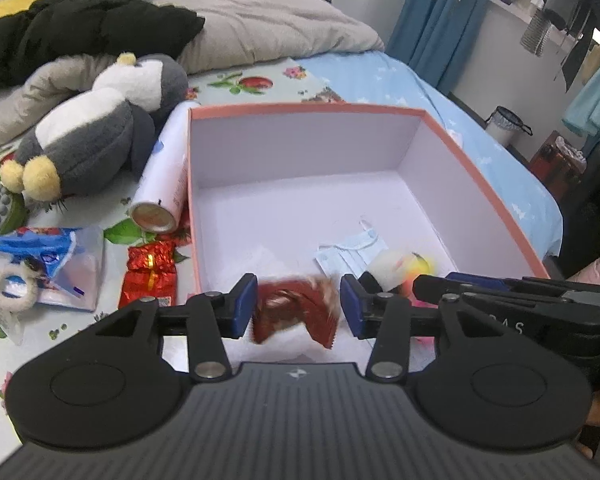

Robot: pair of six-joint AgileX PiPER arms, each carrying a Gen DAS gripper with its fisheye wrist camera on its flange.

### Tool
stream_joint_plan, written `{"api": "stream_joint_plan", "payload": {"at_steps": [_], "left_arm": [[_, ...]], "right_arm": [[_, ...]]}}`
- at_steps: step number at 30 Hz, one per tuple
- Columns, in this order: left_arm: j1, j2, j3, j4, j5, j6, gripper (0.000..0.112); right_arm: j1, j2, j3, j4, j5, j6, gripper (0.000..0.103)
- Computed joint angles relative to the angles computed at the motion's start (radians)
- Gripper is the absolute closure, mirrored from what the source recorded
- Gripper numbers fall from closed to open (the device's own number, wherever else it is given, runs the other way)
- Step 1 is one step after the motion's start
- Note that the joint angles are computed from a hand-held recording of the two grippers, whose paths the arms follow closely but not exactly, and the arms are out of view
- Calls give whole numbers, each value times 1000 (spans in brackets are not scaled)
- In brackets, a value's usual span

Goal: Organize soft objects
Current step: 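Open both tools to drop the wrapper and feather toy into the box, then withdraw both tools from the box back over the bed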

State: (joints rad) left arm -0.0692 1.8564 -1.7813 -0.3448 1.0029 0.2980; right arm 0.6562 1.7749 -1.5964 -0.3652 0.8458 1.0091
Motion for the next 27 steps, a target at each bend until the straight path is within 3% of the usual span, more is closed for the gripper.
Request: {"api": "stream_joint_plan", "payload": {"at_steps": [16, 27], "left_arm": [[106, -273, 85, -93, 19, 72, 60], [347, -504, 144, -271, 129, 215, 60]], "right_arm": [[187, -120, -82, -265, 98, 160, 64], [402, -128, -217, -452, 235, 223, 64]]}}
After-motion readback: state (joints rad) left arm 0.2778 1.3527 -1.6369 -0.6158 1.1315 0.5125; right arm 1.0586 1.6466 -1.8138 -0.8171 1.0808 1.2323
